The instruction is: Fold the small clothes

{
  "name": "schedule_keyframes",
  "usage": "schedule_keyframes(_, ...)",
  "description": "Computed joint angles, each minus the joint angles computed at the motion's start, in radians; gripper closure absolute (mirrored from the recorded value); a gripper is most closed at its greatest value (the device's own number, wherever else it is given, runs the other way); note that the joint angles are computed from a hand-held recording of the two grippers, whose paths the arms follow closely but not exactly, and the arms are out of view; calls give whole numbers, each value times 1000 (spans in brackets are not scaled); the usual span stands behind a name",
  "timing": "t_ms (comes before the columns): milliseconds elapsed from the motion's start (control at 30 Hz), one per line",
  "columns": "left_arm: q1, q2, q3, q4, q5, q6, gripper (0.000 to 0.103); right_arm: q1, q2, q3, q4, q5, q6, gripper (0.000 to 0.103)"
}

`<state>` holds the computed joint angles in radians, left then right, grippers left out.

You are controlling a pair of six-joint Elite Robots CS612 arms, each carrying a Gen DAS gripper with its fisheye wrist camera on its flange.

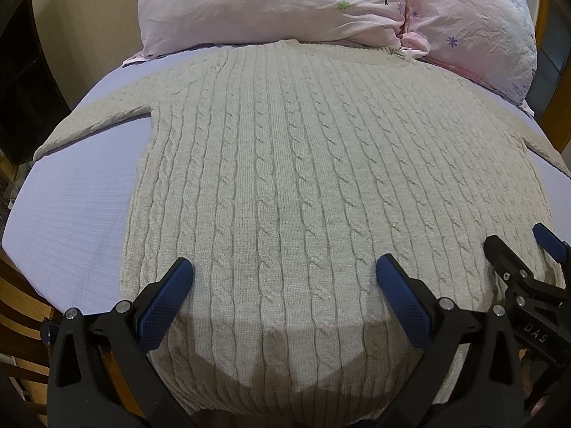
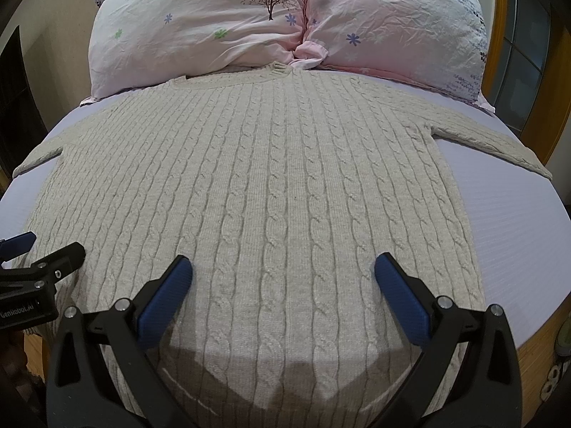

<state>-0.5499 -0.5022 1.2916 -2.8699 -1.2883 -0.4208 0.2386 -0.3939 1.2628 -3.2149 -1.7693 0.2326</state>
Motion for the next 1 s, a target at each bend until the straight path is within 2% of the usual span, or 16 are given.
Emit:
schedule_keyframes(333,-1,-2,7,-9,2,1,1,-2,-4,8,-1,6,-12,2)
schedule_keyframes(500,4,-2,-10,32,-16,5,1,-6,-8,7,15,26,-37,2)
schedule_keyframes(567,3,0,-11,29,-14,8,1,-10,-12,10,25,46,-58,2)
schedule_keyframes(633,3,2,-6,3,-10,21,1,-20,-19,18,28,96,-95,2)
schedule_keyframes(667,3,3,-2,-17,-12,32,1,-31,-26,24,33,135,-104,2)
schedule_keyframes(700,2,4,4,-37,-10,40,1,-53,-37,42,9,204,-87,2)
schedule_keyframes(800,5,11,-5,-56,-17,84,1,-113,-59,83,-98,250,43,2)
schedule_keyframes(867,10,11,-3,-71,-38,114,1,-177,-69,100,-164,251,221,2)
schedule_keyframes(933,21,18,-14,-102,-74,128,1,-235,-64,100,-203,255,385,12)
schedule_keyframes(967,28,22,-17,-132,-95,132,1,-261,-61,97,-202,240,462,28)
schedule_keyframes(1000,31,23,-17,-154,-104,132,1,-291,-59,90,-179,209,555,38)
